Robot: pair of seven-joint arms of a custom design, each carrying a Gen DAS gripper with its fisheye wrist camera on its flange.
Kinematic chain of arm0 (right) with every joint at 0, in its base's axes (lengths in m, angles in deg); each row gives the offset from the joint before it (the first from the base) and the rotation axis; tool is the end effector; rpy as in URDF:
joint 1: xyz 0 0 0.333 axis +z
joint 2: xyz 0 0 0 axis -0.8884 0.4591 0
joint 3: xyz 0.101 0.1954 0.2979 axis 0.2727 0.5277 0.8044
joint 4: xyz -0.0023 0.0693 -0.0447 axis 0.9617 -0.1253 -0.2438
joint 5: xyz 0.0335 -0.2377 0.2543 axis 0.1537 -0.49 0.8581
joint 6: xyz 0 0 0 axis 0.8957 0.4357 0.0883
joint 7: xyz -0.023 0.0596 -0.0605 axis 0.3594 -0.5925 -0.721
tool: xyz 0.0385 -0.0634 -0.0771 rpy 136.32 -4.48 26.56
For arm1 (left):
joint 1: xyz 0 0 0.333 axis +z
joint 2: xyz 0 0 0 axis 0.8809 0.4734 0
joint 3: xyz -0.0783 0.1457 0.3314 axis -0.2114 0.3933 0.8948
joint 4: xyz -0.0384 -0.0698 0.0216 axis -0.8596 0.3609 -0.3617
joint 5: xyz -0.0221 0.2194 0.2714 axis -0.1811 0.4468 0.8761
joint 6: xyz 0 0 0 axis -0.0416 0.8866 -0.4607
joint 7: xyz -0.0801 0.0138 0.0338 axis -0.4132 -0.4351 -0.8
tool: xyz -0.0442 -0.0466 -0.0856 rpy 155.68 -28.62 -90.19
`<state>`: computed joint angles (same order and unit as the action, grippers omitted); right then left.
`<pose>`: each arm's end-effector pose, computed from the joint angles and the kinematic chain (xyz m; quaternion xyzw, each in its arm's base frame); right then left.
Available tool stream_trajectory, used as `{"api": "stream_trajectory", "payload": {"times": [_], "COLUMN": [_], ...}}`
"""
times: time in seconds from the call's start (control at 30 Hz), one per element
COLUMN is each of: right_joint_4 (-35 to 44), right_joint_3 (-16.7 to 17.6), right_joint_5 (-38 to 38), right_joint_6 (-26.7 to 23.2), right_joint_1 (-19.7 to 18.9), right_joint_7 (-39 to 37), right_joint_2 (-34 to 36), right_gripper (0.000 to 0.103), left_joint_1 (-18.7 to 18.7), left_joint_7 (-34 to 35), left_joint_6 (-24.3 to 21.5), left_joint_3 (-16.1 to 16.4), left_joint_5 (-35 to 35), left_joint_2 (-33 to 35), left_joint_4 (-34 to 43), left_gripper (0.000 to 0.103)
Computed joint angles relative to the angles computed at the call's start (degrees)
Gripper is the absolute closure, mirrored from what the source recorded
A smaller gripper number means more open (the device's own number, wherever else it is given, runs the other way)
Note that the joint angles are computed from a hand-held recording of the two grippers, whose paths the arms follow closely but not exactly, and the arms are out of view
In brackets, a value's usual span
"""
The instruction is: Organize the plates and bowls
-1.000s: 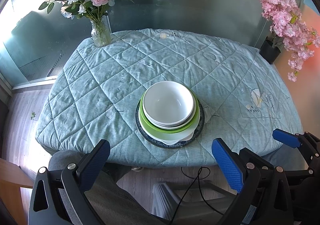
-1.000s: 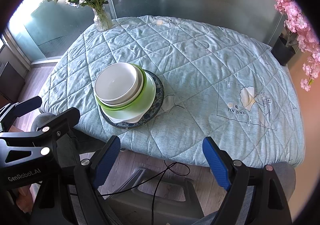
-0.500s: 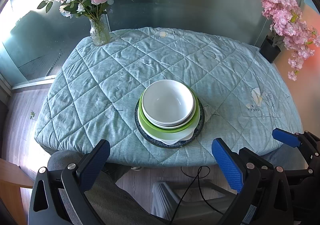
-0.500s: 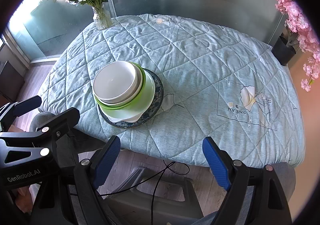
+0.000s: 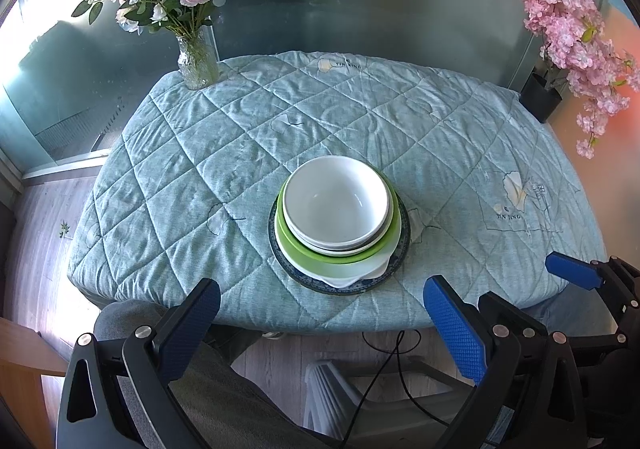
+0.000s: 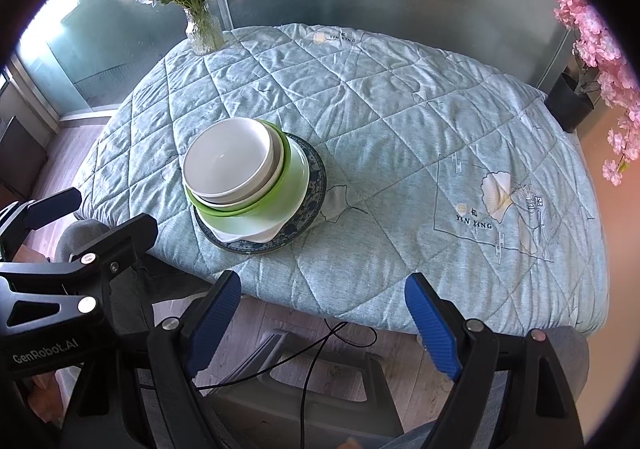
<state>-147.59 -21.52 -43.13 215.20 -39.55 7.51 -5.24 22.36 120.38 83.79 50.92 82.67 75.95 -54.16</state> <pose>0.6573 0.3091 0.4642 -0.8089 0.5495 -0.1193 0.1719 0.6191 -0.5112 0.4650 -0.7305 0.6395 -0.1735 0.1651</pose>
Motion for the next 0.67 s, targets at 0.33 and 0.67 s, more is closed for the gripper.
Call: {"api": "stream_trajectory", "payload": {"times": [0.33,0.67], "right_joint_4": [0.28,-1.41], "right_joint_3": [0.06,2.35], "right_joint_5": [0.77,3.61], "right_joint_6": [0.72,4.41], "right_joint_1": [0.12,-1.12], "right_joint_7": [-1.48,-4.38], "right_joint_2": [0.46,0.27], "right_gripper": [0.019,0.017], "left_joint_1": [0.93,0.69], "left_joint_7": [1.86,0.50], "left_joint_6": [0.36,3.97], "left_joint_3": [0.03,1.36], "left_joint_5": [-0.03,4.18], "left_joint_2": [0.29,-1.54], "left_joint_4": [-0.42,-4.79], "left_gripper": [0.001,0.000]}}
